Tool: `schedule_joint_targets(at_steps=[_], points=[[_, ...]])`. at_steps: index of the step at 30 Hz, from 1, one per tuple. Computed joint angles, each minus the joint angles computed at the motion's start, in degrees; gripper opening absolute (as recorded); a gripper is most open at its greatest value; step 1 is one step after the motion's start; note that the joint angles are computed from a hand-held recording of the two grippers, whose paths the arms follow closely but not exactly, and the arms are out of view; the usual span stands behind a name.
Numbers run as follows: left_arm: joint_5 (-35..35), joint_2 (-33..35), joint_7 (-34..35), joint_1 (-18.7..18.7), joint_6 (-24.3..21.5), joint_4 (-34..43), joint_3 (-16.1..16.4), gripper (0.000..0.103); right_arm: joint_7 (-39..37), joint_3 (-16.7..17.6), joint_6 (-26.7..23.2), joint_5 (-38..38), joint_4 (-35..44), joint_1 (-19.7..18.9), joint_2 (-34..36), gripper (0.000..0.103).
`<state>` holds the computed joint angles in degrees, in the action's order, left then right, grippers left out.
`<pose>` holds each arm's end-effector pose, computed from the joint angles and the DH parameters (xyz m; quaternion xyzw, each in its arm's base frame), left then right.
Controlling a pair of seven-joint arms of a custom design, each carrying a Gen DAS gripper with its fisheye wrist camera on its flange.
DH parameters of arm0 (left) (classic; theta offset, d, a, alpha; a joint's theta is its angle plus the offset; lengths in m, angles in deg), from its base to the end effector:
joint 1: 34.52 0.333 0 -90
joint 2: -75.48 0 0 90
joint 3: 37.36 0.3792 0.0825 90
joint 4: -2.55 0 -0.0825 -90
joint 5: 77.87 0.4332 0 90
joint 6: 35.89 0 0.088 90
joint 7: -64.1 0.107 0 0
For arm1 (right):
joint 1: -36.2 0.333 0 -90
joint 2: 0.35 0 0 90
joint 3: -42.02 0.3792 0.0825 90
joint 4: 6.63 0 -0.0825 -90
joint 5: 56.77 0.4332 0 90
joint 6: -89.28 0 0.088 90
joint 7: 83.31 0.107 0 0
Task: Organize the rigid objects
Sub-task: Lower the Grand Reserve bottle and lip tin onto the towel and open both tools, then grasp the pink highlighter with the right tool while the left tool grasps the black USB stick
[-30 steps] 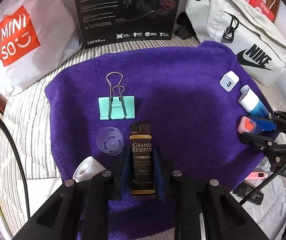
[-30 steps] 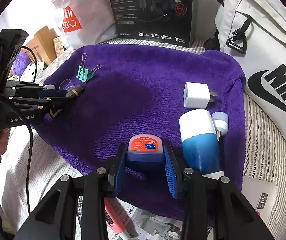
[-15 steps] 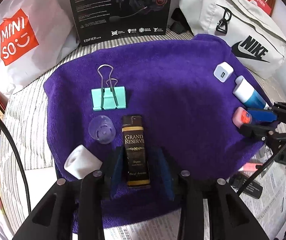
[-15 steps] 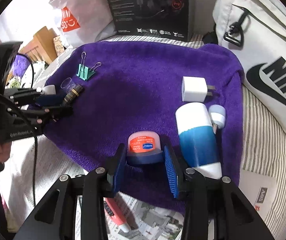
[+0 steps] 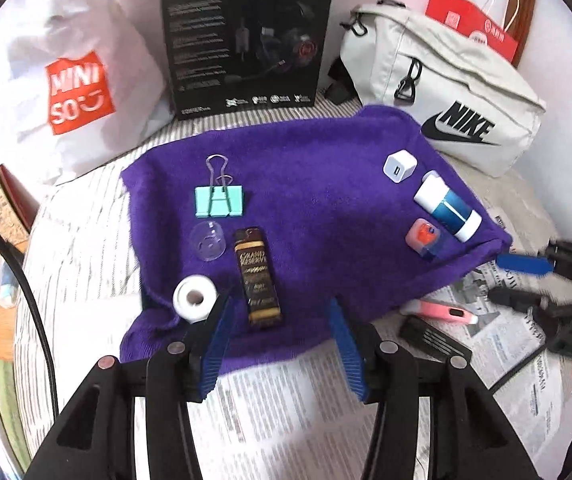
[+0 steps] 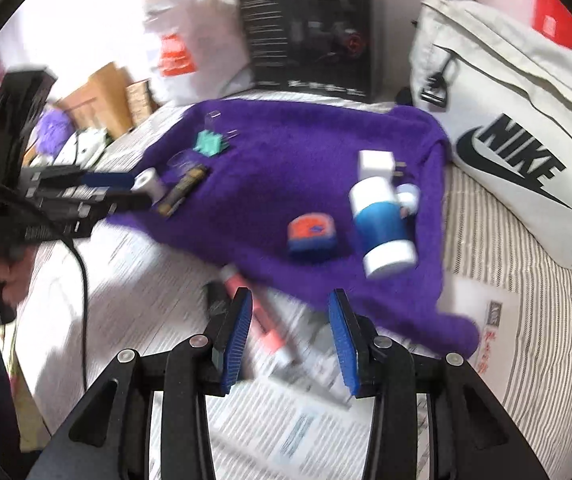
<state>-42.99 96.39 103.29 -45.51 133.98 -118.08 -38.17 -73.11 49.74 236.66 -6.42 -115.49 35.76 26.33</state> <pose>0.6433 -0.1735 0.3101 -0.7182 0.6440 -0.1988 0.1731 0.7069 0.0697 0.2944 -0.8802 0.3638 -0.0416 0.3019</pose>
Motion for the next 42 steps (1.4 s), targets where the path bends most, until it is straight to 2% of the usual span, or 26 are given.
schedule_joint_targets(at_steps=[3, 8, 13, 21, 26, 28, 35, 42], points=[[1.89, -1.60, -3.74, -1.62, 2.50, -2.77, 2.03, 0.048, -4.61, 0.67, 1.71, 0.01, -2.94, 0.15, -1.25, 0.040], [3.64, -3.28, -7.44, -2.89, 4.50, -6.13, 3.37, 0.048, -4.11, 0.22, 1.52, -1.43, -2.39, 1.14, 0.41, 0.034], [3.66, -3.45, -8.80, -2.30, 4.50, -8.08, 2.72, 0.048, -3.31, 0.32, 3.54, -3.83, -0.96, 1.96, 2.52, 0.023], [0.29, -2.44, -5.95, -0.16, 4.48, -8.57, 0.11, 0.048, -5.03, 2.47, 5.04, -6.55, -0.12, 2.01, 4.17, 0.022], [-2.14, -1.75, -3.38, 0.41, 4.57, -8.41, -0.84, 0.048, -6.57, 3.24, 3.40, -5.96, -0.33, 1.40, 3.89, 0.015], [-2.74, -1.69, -2.93, 0.15, 4.28, -8.50, -0.61, 0.048, -5.64, 2.52, 2.11, -6.48, -0.32, 1.50, 3.58, 0.013], [-3.31, -1.93, -3.67, -0.99, 5.99, -9.80, 1.09, 0.048, -4.79, 0.84, 2.88, -4.03, -3.18, -0.37, 0.76, 0.012], [-6.57, -1.01, -0.95, 0.15, 7.13, -8.53, -1.60, 0.048, -0.56, -0.71, 5.57, -1.94, -5.21, -1.47, 0.20, 0.012]])
